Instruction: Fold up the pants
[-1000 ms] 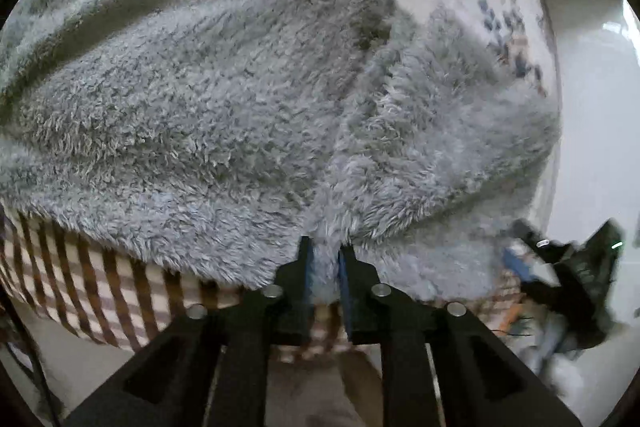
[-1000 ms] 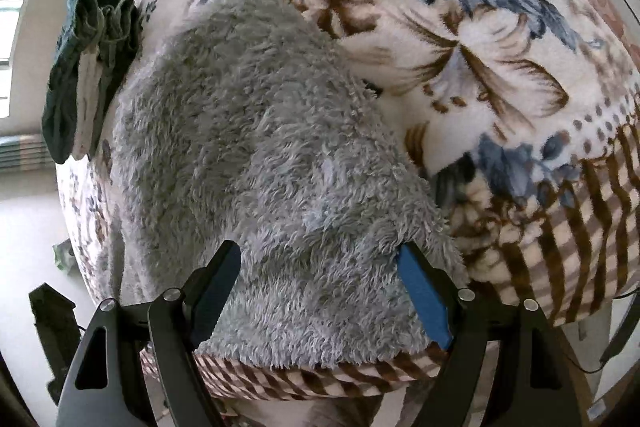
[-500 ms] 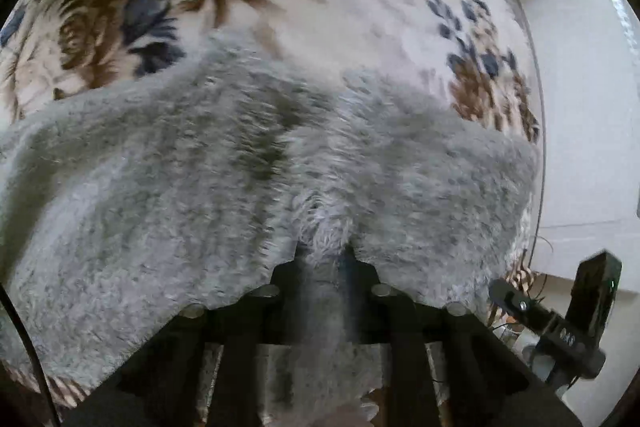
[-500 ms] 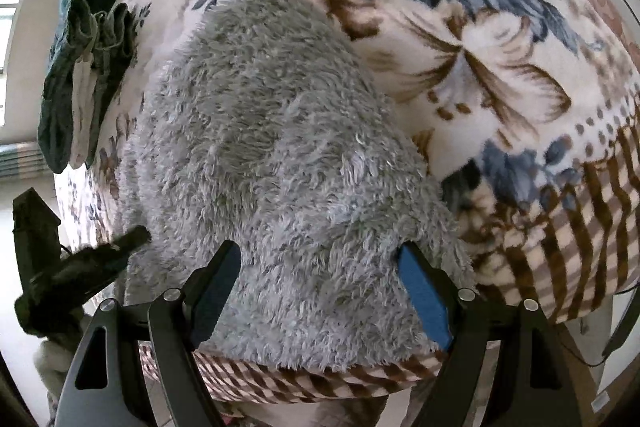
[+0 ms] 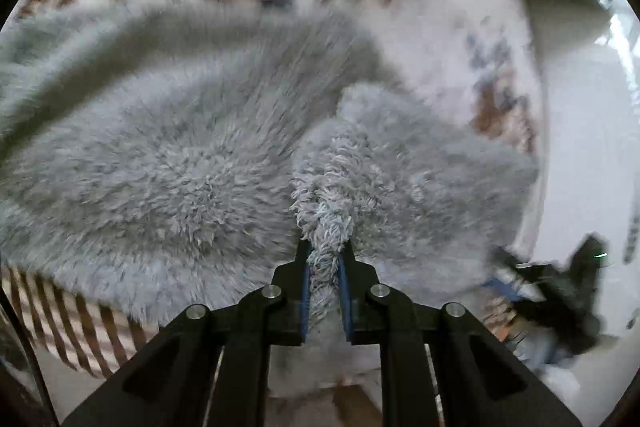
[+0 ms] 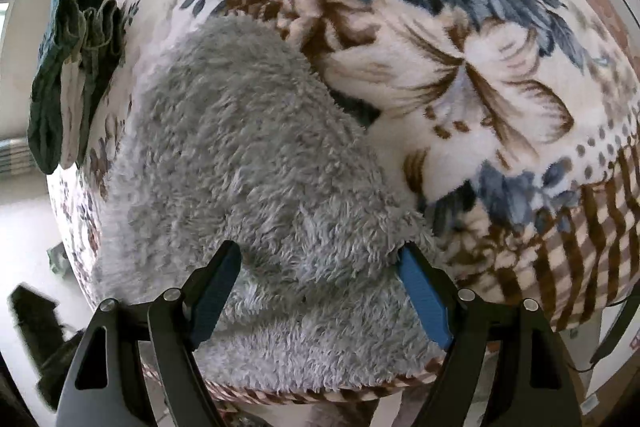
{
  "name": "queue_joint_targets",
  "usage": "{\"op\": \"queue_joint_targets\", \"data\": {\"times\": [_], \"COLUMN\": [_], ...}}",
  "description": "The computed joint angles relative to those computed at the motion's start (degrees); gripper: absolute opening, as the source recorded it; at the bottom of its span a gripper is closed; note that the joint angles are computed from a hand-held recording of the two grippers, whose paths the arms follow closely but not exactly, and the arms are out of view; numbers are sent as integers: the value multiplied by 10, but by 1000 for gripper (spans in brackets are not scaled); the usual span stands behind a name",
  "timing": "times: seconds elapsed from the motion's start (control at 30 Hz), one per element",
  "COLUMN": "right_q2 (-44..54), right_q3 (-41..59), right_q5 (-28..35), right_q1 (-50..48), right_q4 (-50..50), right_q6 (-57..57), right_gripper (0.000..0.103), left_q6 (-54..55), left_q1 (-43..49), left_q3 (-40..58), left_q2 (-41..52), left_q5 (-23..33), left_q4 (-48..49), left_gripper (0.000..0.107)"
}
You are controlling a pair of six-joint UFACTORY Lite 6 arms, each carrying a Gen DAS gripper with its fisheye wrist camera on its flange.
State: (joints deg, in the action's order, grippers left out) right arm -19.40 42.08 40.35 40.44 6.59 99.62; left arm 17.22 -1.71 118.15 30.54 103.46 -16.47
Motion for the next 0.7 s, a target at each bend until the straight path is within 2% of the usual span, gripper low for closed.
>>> {"op": "queue_joint_targets", "data": {"times": [0.07, 0.13, 0.23, 0.33, 0.37, 0.4, 0.47, 0.5, 0.6, 0.7], "right_q2": [1, -8, -12, 24, 43, 76, 154, 204, 316, 466], "right_q3": [7, 16, 35, 84, 107, 144, 232, 288, 404, 579], "right_q5": [6, 22, 49, 77, 89, 108, 153, 170, 198, 238], "right_q1": [1, 4, 23, 43, 49, 52, 54, 54, 48, 47], "right_q4": [0, -14, -40, -46, -49, -52, -58, -63, -48, -35], "right_q6": [1, 12, 41, 40, 38, 30, -1, -18, -75, -121], "right_gripper": [83, 83, 83, 83, 83, 83, 83, 83, 83, 83], "left_q6": [-25, -39, -29, 9, 19, 24, 40, 42, 40, -23], "left_q1": [10, 17, 31, 59, 73, 81, 103, 120, 190, 279], "left_q3": [-7, 46, 129, 160, 156, 148, 126, 115, 133, 291], "left_q2": [15, 42, 54, 46, 39, 32, 23, 17, 33, 145], "left_q5": [-4, 19, 34, 31, 25, 16, -10, -22, -28, 44], "left_q4": [-4, -24, -24, -25, -27, -24, -14, -12, -35, -71], "left_gripper": [22, 27, 30, 30, 34, 40, 86, 92, 93, 93]}}
